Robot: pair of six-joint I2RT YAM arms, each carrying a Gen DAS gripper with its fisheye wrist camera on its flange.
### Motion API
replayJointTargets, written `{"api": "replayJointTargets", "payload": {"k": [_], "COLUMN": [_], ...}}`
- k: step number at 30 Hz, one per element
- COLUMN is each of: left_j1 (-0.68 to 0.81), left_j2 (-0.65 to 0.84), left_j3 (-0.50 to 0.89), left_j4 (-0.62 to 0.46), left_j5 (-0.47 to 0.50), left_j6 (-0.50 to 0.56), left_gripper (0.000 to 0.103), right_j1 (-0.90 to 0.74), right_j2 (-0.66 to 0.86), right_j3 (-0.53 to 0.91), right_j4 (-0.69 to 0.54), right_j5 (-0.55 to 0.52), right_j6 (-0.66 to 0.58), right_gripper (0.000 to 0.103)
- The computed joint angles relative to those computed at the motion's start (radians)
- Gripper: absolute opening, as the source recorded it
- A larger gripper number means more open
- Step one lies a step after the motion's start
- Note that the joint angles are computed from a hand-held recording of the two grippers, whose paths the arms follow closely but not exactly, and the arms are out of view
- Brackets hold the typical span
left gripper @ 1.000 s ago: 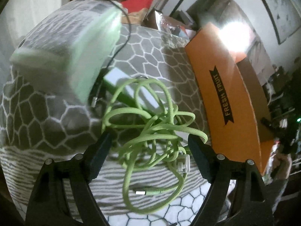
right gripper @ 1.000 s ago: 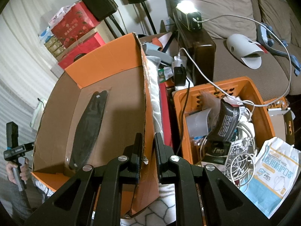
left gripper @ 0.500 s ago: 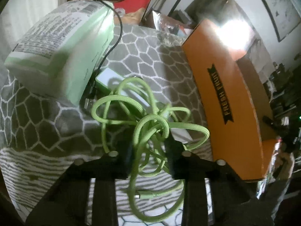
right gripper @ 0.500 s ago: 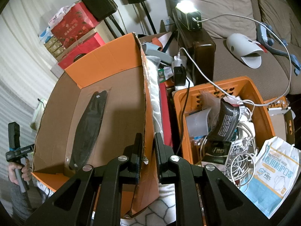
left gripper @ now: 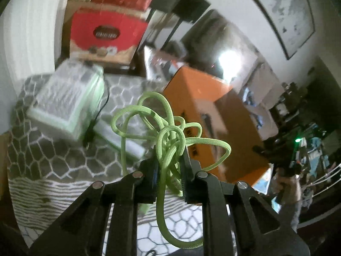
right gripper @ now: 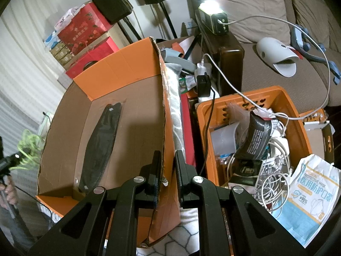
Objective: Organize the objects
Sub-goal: 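Carry the green cable with the left gripper into the orange box and release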
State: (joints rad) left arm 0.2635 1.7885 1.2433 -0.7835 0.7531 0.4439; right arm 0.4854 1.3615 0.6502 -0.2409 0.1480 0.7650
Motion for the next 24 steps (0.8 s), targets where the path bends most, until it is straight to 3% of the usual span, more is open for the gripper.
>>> {"api": "replayJointTargets", "payload": {"k": [12,24], "left_j1": [-0.017,-0.173], "left_j2": [-0.078,-0.128], "left_j3": [0.112,0.092], "left_j4": [-0.124,-0.049], "left_j5": [0.097,0.158], "left_j6": [-0.010,-0.160], "left_gripper": [0.015,0.015], "right_j1": [0.002,0.003], "right_j2": [0.000,0.001], "right_j3": [0.001,0.004], "right_j4": [0.000,-0.003], "right_j5": [-0.001,0.001], "right_j6": [0.004,0.006], "right_gripper": [0.011,0.011]}}
